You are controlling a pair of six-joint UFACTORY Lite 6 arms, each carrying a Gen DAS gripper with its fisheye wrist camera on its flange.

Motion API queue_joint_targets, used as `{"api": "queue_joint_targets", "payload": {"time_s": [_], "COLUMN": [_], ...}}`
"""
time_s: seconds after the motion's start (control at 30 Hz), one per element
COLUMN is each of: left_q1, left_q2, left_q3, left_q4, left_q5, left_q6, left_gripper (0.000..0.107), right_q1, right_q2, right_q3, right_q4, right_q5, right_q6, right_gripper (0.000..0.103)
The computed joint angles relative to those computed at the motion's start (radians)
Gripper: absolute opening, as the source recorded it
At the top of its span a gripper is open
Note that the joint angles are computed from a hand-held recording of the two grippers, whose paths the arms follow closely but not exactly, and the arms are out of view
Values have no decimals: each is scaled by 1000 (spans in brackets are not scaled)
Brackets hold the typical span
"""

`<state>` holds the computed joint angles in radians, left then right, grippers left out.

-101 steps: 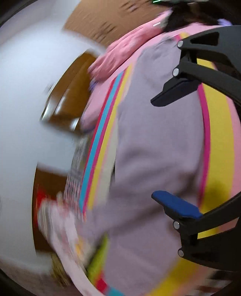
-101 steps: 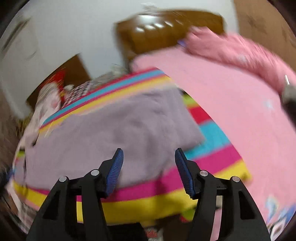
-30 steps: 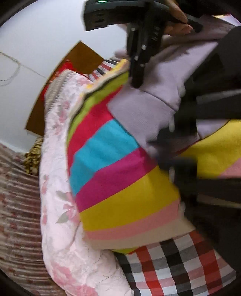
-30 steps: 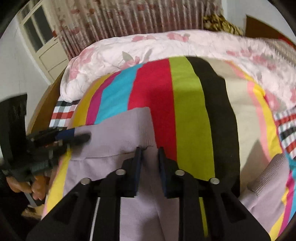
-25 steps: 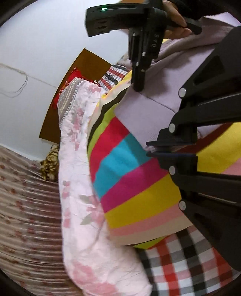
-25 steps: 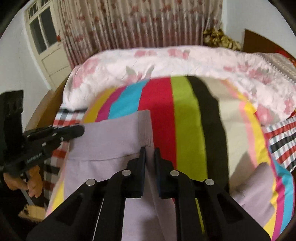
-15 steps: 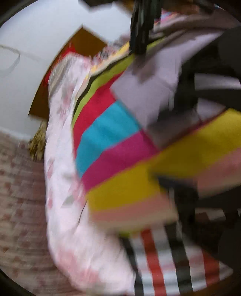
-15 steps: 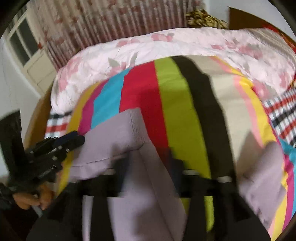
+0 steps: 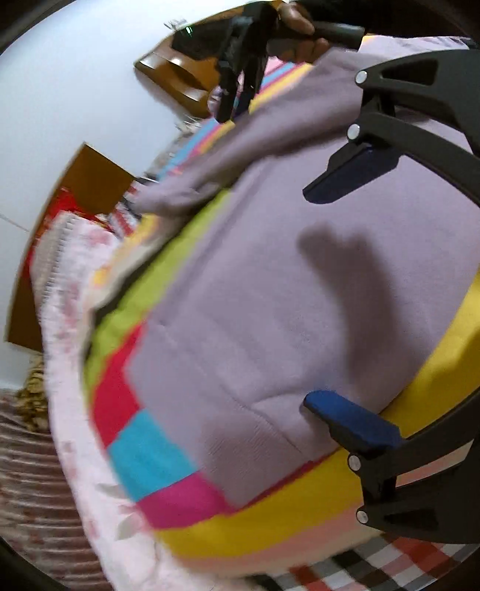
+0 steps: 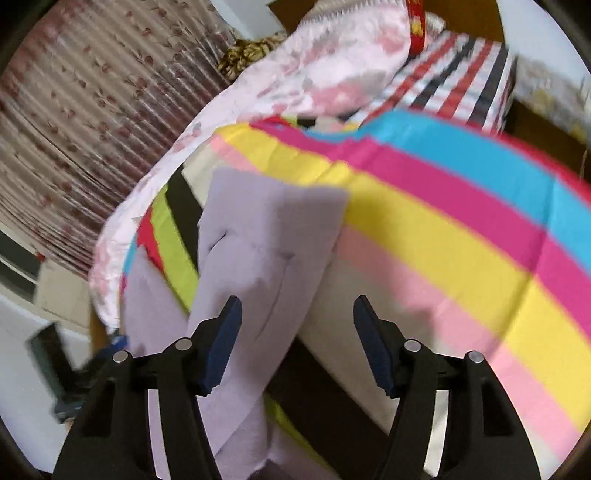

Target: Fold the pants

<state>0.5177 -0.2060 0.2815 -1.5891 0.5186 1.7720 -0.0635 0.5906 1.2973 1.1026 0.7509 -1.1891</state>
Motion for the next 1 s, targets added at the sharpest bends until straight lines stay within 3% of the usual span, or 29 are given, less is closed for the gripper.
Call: {"api": "queue_joint_targets", "payload": {"time_s": [0.07,0.13,0.17,0.23,0.37,0.47,0.57,0.6,0.63,0.67,0.77,0.83,0.9,1.0], "left_q1": [44,106,143,291,567,670,788,819,846,870,937,967,953,823], "left_q2": [28,60,63,27,-41,34,98,102,110,115,166,179,185,153], "left_q3": [22,52,60,50,18,45,58,59,64,74,122,139,147,126], "left_q4": [21,104,138,228,329,320,333,345,364,389,464,493,491,428], "left_q5": [42,103,133,248,466,487,507,516,523,512,554,606,647,643], "left_q6": [4,-46,-67,-106,-93,-84,-77,-77,-77,-83,-75,-51,-25,-17], "left_gripper": [101,101,101,101,101,100,100,100,100,100,100,98,86,73], "right_q1": [34,58,67,112,272,527,754,804,832,839,780,708,652,601], "right_q2": [39,41,11,-156,-417,-477,-370,-288,-231,-217,-254,-335,-428,-614], "right_q3": [37,42,15,-130,-266,-261,-197,-143,-112,-121,-200,-282,-379,-568], "right_q4": [-18,-33,-5,102,133,28,-50,-100,-108,-74,96,134,170,149], "right_q5": [-4,-36,-54,-150,-168,-233,-308,-302,-310,-336,-337,-329,-307,-317], "right_q6": [28,65,39,-108,-137,-17,67,104,116,88,-95,-147,-213,-258], "right_gripper": [44,12,9,9,9,9,16,37,65,70,64,53,47,45]}}
